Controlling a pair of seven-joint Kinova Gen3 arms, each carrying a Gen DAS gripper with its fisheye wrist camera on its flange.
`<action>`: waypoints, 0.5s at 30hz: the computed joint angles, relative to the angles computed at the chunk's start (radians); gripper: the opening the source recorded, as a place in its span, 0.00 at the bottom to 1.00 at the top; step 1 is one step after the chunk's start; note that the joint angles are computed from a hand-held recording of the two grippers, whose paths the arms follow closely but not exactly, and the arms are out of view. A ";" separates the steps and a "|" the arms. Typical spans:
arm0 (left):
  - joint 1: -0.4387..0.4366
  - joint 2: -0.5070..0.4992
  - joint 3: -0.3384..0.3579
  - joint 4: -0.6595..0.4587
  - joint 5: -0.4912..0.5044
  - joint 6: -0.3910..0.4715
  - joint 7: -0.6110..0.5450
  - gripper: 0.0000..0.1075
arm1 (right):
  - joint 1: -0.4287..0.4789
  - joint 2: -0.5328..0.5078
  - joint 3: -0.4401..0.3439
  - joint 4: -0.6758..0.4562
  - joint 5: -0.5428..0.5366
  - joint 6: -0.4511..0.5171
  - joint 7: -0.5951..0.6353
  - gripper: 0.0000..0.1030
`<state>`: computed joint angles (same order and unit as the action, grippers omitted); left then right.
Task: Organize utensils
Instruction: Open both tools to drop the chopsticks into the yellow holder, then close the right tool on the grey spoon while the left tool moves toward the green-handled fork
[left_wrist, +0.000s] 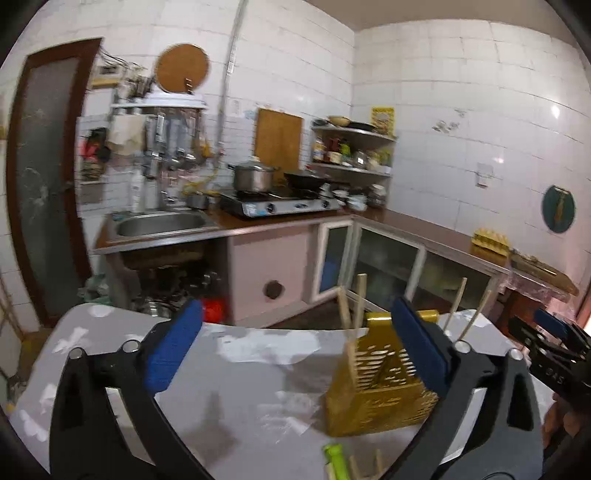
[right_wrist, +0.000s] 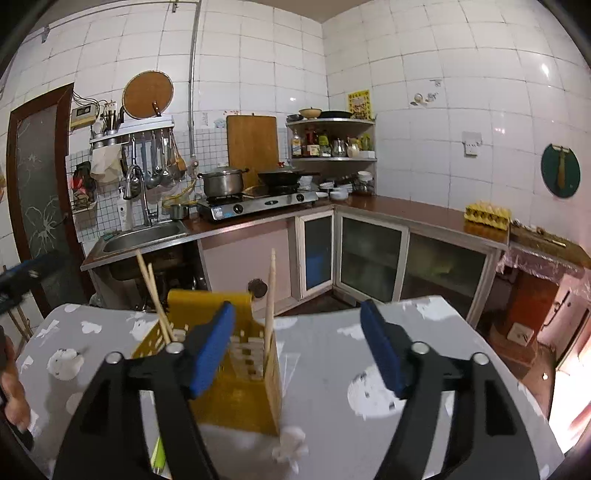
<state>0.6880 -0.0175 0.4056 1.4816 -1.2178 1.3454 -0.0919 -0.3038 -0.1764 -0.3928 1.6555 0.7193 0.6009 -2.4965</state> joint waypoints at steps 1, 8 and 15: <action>0.014 -0.010 0.002 0.012 0.006 0.027 0.000 0.91 | -0.004 -0.008 -0.002 0.009 -0.007 0.009 0.002 0.71; 0.005 -0.031 0.044 0.086 0.099 0.100 0.009 0.91 | -0.024 -0.017 -0.077 0.061 -0.014 0.110 -0.050 0.74; 0.010 0.011 0.006 0.151 0.261 0.085 -0.032 0.91 | -0.124 0.027 -0.060 0.118 -0.044 0.180 -0.095 0.74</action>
